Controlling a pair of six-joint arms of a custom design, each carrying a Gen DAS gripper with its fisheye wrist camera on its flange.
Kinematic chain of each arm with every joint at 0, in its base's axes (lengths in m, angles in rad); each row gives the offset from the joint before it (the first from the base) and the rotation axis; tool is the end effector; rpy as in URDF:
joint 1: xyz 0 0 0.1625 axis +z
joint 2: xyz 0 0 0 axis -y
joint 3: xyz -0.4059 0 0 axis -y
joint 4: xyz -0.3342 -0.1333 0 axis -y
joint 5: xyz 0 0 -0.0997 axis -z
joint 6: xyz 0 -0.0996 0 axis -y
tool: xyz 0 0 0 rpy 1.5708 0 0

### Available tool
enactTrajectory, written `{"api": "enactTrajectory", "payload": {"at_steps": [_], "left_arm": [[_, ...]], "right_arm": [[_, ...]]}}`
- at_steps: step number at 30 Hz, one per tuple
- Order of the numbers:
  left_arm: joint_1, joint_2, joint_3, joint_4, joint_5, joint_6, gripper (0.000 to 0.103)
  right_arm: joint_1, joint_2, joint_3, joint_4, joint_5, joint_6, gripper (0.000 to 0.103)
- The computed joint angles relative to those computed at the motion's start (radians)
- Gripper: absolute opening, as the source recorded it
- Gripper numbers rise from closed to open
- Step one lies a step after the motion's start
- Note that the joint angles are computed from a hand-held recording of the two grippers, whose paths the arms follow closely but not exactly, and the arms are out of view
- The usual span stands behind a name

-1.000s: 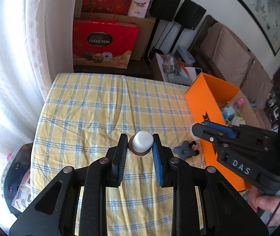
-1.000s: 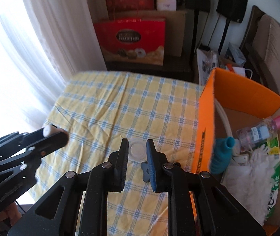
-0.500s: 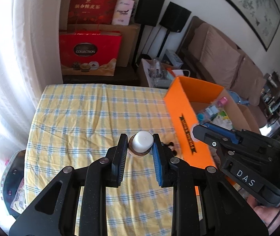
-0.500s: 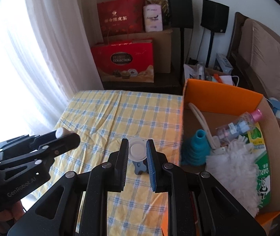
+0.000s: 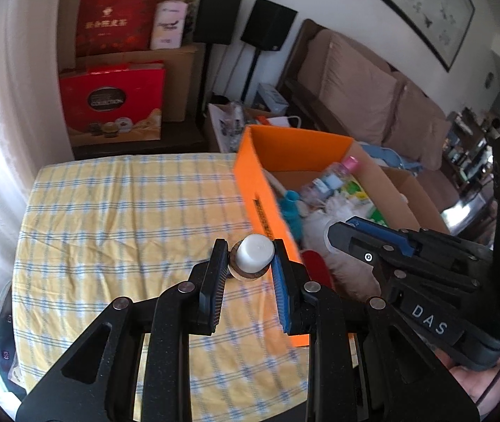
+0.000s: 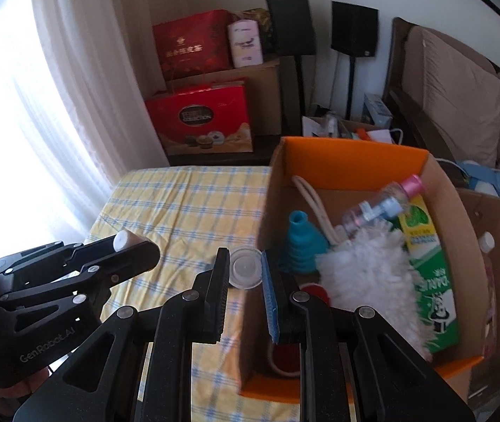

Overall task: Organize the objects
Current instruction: 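Carry the white cap with the left gripper while the right gripper carries the knob over the box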

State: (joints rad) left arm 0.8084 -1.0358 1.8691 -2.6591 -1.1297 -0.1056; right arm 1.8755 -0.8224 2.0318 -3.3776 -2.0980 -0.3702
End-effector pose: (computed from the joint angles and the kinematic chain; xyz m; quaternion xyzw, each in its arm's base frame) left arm -0.2533 -0.5198 0.2023 0.2858 0.9251 -0.2038 0.1447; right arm 0.2369 -0.4761 0.1322 0.2331 -0.8961 0.2758 0.2582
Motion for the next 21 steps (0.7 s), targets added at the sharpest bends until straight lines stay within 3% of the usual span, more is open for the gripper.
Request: {"api": "enactTrajectory", "payload": {"at_steps": [13, 21], "left_arm": [[-0.058, 0.079, 0.012, -0.003, -0.099, -0.015, 0.023], [-0.079, 0.139, 0.003, 0.002, -0.154, -0.017, 0.023]], "right_arm": [[-0.103, -0.156, 0.107, 0.074, 0.032, 0.025, 0.017], [-0.166, -0.203, 0.146, 0.085, 0.038, 0.039, 0.017]]}}
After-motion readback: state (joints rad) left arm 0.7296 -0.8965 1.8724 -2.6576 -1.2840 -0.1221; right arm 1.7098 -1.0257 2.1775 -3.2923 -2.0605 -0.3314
